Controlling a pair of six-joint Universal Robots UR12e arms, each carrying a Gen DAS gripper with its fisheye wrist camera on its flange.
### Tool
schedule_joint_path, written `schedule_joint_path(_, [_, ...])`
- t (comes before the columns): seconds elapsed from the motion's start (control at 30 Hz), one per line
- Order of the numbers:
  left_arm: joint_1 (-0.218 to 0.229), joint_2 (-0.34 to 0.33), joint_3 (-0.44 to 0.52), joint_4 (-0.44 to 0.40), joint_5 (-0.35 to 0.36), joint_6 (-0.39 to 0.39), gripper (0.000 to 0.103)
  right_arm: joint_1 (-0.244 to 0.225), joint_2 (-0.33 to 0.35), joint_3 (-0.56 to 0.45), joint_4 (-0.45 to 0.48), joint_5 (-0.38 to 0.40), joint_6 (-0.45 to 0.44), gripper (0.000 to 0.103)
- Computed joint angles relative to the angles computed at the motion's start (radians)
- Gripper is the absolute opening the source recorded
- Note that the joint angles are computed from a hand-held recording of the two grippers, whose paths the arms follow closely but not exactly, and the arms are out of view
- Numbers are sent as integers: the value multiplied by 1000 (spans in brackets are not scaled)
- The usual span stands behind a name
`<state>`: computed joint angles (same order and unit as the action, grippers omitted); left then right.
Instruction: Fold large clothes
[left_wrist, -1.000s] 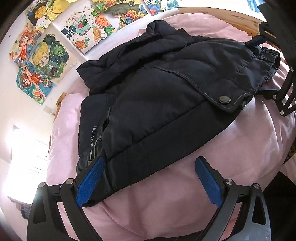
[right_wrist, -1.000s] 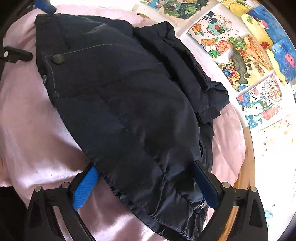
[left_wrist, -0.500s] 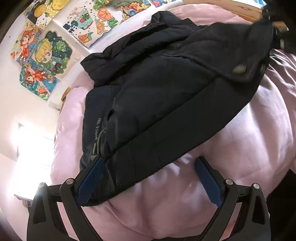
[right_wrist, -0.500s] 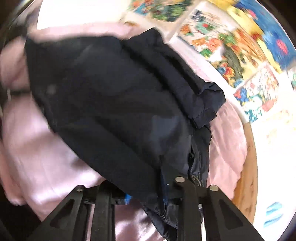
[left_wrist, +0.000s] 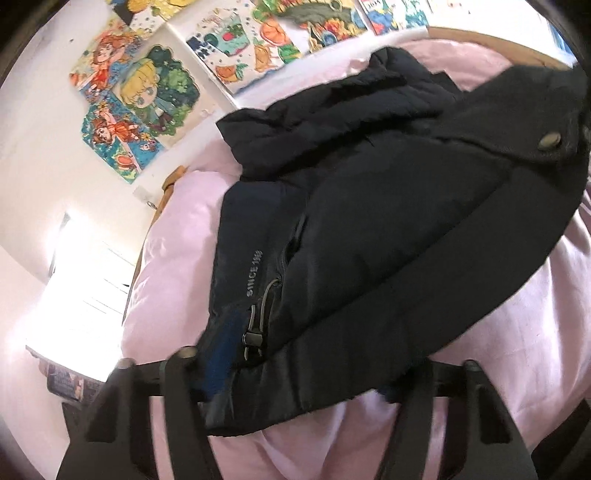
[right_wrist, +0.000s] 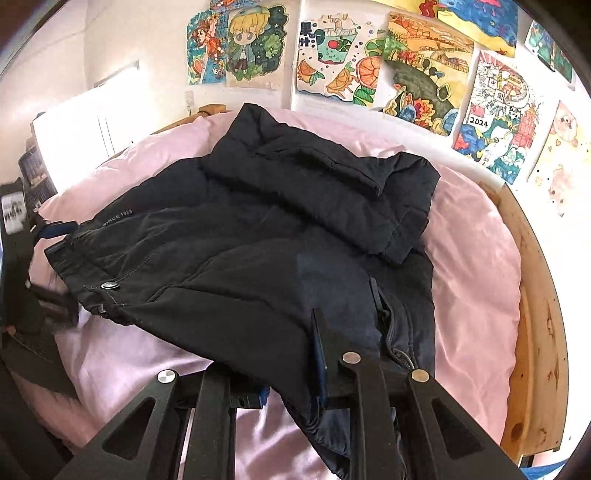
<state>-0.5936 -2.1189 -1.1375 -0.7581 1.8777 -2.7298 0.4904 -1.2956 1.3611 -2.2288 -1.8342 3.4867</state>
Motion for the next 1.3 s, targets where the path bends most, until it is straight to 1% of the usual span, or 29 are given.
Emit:
schedule_joint_path(0.03, [0,6,-8,13,-10,5,36,0,-2,6,-6,-5,-8,18])
schedule_joint_path(0.07, [-2,12,-18,32,-13,18,32,2,-4,10,-10,-13,-18,18])
schedule_joint_path(0.13, [-10,22,-42,82,8,48,22,9,-6,21,-17,-34,-31,18])
schedule_joint_path(0.17, [-12,25,-49,87,8,51,20,11,-8,27,-14,-40,-31,18])
schedule_joint_path(0.23, [-10,34,-59,76,-12,45,12,13,-12,39,2,-36,-31,17])
schedule_joint_path(0.27, [-8,38,-64,73,-26,49,11,13,-14,44,11,-31,-35,17])
schedule_joint_path(0.3, [-8,44,-75,88,-33,60,10,17,-16,49,18,-34,-45,15])
schedule_joint_path(0.4, [-1,67,-99,113,-82,76,8,35,-31,80,-8,-81,-81,12])
schedule_joint_path(0.5, [2,101,-127,126,-129,62,8,47,-56,110,-18,-106,-69,10])
schedule_joint_path(0.6, [1,139,-151,97,-167,28,7,56,-91,133,-6,-113,-30,10])
schedule_joint_path(0.7, [3,177,-168,61,-206,27,7,70,-122,146,2,-115,-19,10])
schedule_joint_path(0.77, [3,195,-168,37,-219,36,7,74,-135,142,23,-101,-2,10])
schedule_joint_path(0.83, [8,203,-153,-1,-240,32,7,74,-144,133,40,-81,11,10])
schedule_joint_path(0.97, [20,184,-87,-86,-284,-26,7,61,-141,108,56,-43,28,10])
schedule_joint_path(1.07, [26,146,-6,-122,-296,-48,7,48,-126,81,51,-51,5,10])
schedule_joint_path(1.13, [29,126,37,-138,-302,-59,7,35,-113,57,51,-55,-13,10])
schedule_joint_path(1.17, [30,108,73,-145,-303,-63,7,26,-107,44,49,-55,-23,10])
schedule_joint_path(1.2, [32,100,87,-141,-302,-62,7,17,-100,32,44,-57,-34,10])
schedule_joint_path(1.3, [31,46,183,-149,-282,-65,7,-4,-77,-9,43,-68,-59,10])
